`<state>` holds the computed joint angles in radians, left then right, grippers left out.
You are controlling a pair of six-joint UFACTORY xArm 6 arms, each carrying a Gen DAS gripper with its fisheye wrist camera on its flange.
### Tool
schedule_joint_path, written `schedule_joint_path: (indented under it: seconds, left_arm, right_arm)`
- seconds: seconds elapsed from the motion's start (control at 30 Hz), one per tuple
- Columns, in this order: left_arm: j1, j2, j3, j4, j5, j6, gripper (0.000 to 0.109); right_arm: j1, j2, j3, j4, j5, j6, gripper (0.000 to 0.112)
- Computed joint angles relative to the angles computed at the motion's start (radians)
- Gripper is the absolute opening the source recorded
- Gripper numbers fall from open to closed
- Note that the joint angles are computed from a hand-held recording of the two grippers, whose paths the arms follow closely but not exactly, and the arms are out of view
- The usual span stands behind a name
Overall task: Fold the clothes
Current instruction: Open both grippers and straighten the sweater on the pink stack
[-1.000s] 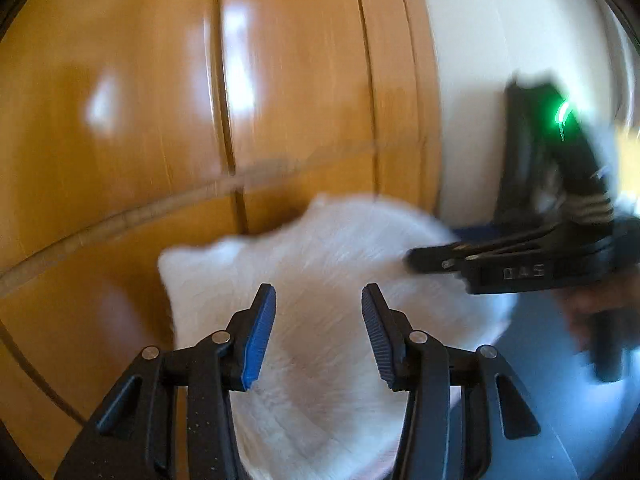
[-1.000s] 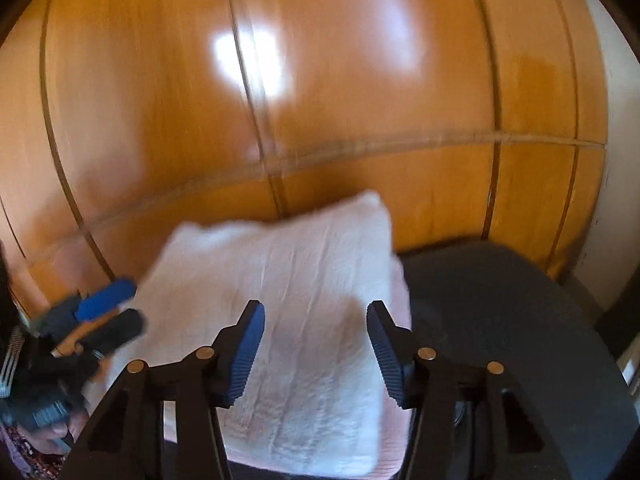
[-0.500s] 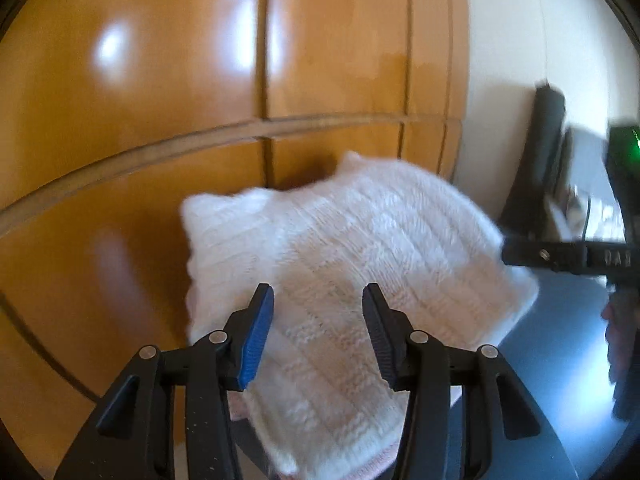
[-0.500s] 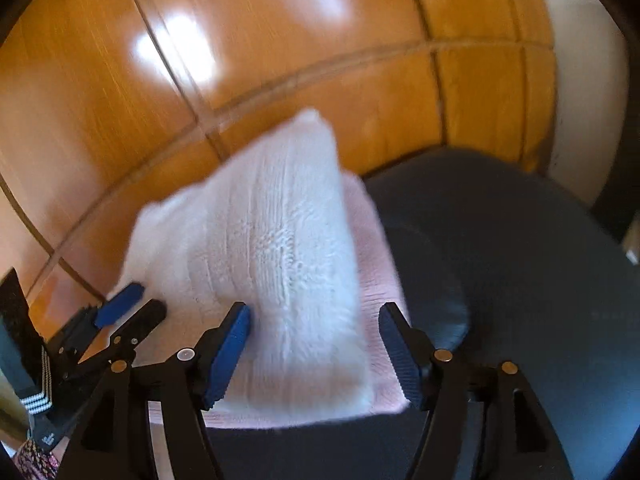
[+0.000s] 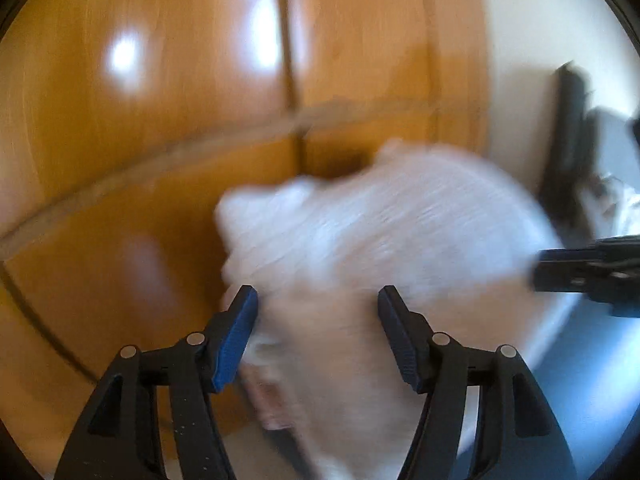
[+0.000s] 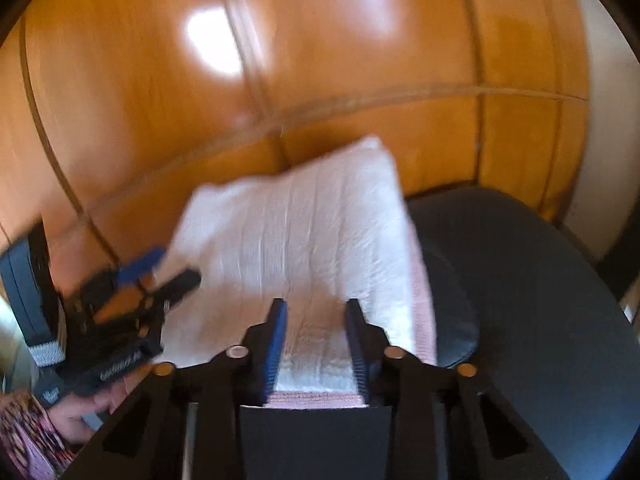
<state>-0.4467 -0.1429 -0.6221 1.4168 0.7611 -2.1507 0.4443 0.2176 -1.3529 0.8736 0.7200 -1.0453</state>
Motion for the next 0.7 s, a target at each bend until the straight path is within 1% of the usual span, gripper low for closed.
schedule_joint_path:
  seconds: [0.03, 0.07, 0.1, 0.13, 0.17, 0.2, 0.23, 0.3, 0.37, 0.43, 0.53, 0.57, 0.7]
  left_arm:
    - [0.062, -0.016, 0.035, 0.069, -0.105, -0.105, 0.075]
    - [0.125, -0.029, 0.062, 0.16, -0.209, -0.209, 0.084]
    - [0.165, -0.038, 0.079, 0.246, -0.273, -0.314, 0.087]
    - [0.194, -0.044, 0.092, 0.328, -0.313, -0.419, 0.087]
    - [0.193, -0.048, 0.099, 0.391, -0.313, -0.495, 0.087]
    - [0.17, -0.051, 0.103, 0.412, -0.278, -0.529, 0.087]
    - [0.142, -0.057, 0.107, 0.391, -0.238, -0.522, 0.087]
    - [0.054, -0.094, 0.117, 0.248, -0.121, -0.419, 0.087]
    - [-0.036, -0.134, 0.127, 0.13, -0.013, -0.351, 0.087]
    - [-0.113, -0.155, 0.125, 0.048, 0.082, -0.308, 0.087]
    - [-0.262, -0.166, 0.095, -0.128, 0.26, -0.218, 0.087]
    - [-0.303, -0.161, 0.08, -0.179, 0.307, -0.196, 0.087]
    - [-0.427, -0.135, 0.008, -0.352, 0.456, -0.15, 0.087]
  right_arm:
    - [0.002, 0.035, -0.026, -0.039, 0.003, 0.042, 0.024]
    - [-0.005, 0.069, -0.053, -0.048, 0.019, 0.076, 0.021]
    - [-0.015, 0.104, -0.082, -0.049, 0.04, 0.109, 0.019]
    - [-0.025, 0.122, -0.095, -0.021, 0.056, 0.109, 0.019]
    - [-0.033, 0.128, -0.097, 0.013, 0.065, 0.088, 0.019]
    - [-0.03, 0.116, -0.083, 0.021, 0.051, 0.067, 0.018]
    - [-0.024, 0.099, -0.064, 0.022, 0.03, 0.047, 0.019]
    - [-0.011, 0.067, -0.028, 0.025, -0.012, 0.005, 0.023]
    - [-0.006, 0.013, 0.025, 0.057, -0.046, -0.01, 0.034]
    - [0.002, -0.052, 0.092, 0.097, -0.087, -0.012, 0.035]
    - [0.01, -0.172, 0.218, 0.125, -0.152, -0.019, 0.037]
    - [-0.001, -0.202, 0.245, 0.115, -0.154, -0.016, 0.039]
    - [-0.05, -0.32, 0.359, -0.004, -0.156, 0.057, 0.042]
